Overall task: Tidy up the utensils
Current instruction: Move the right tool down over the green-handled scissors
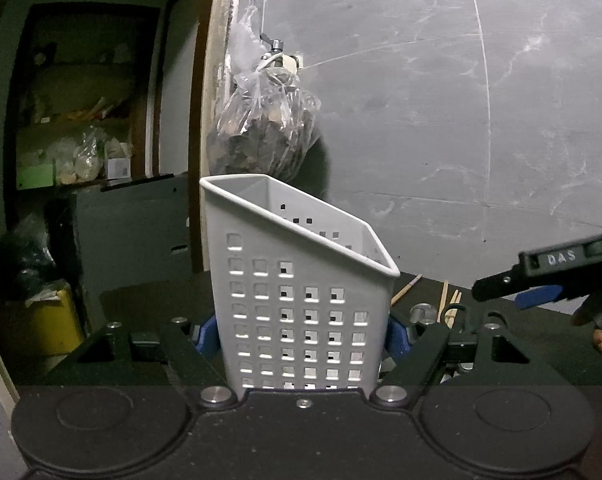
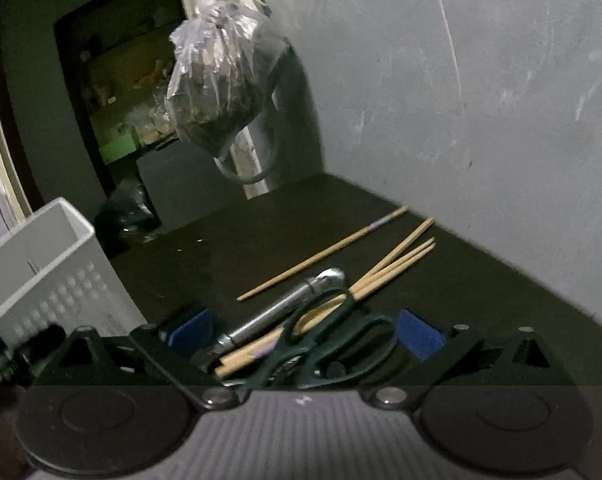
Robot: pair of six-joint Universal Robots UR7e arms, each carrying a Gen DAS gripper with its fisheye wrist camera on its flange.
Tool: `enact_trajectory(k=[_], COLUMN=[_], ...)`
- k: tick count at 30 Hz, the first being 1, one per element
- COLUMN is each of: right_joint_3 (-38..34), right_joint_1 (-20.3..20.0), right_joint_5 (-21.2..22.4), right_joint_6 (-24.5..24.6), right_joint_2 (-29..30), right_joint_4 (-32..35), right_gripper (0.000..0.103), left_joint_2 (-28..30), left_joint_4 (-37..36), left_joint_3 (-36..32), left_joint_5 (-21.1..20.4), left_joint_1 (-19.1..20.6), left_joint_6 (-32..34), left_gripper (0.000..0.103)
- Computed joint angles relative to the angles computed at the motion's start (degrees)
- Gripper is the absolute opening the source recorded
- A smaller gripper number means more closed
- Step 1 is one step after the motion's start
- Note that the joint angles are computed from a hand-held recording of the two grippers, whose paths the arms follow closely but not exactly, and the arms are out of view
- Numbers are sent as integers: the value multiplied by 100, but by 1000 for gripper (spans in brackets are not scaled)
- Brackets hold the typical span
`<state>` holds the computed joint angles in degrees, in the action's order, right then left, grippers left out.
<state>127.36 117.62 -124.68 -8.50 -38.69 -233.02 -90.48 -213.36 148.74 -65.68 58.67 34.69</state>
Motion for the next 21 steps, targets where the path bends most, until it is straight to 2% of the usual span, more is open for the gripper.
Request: enact_trajectory(k=[3, 6, 14, 19, 21], right_joint_3=[78, 44, -485, -659, -672], right_joint_1=[-179, -328, -322, -406, -438], right_joint_5=[357, 579, 11, -80, -84], right_joint_6=[726, 1158, 1328, 1565, 1621], right_joint_2=[-304, -478, -461, -455, -438], right_joint_4=[642, 1153, 2075, 2619, 2580], right_gripper=[96, 92, 74, 66, 63], left_joint_2=[-48, -65, -88, -80, -77], left_joint_4=[24, 15, 17, -1, -26], left_joint_3=[57, 92, 124, 129, 146], left_joint_5=[139, 250, 289, 226, 206], left_joint_1=[-106, -182, -221, -198, -198], left_joint_6=[-85, -174, -220, -210, -216], left_gripper=[78, 78, 78, 78, 78])
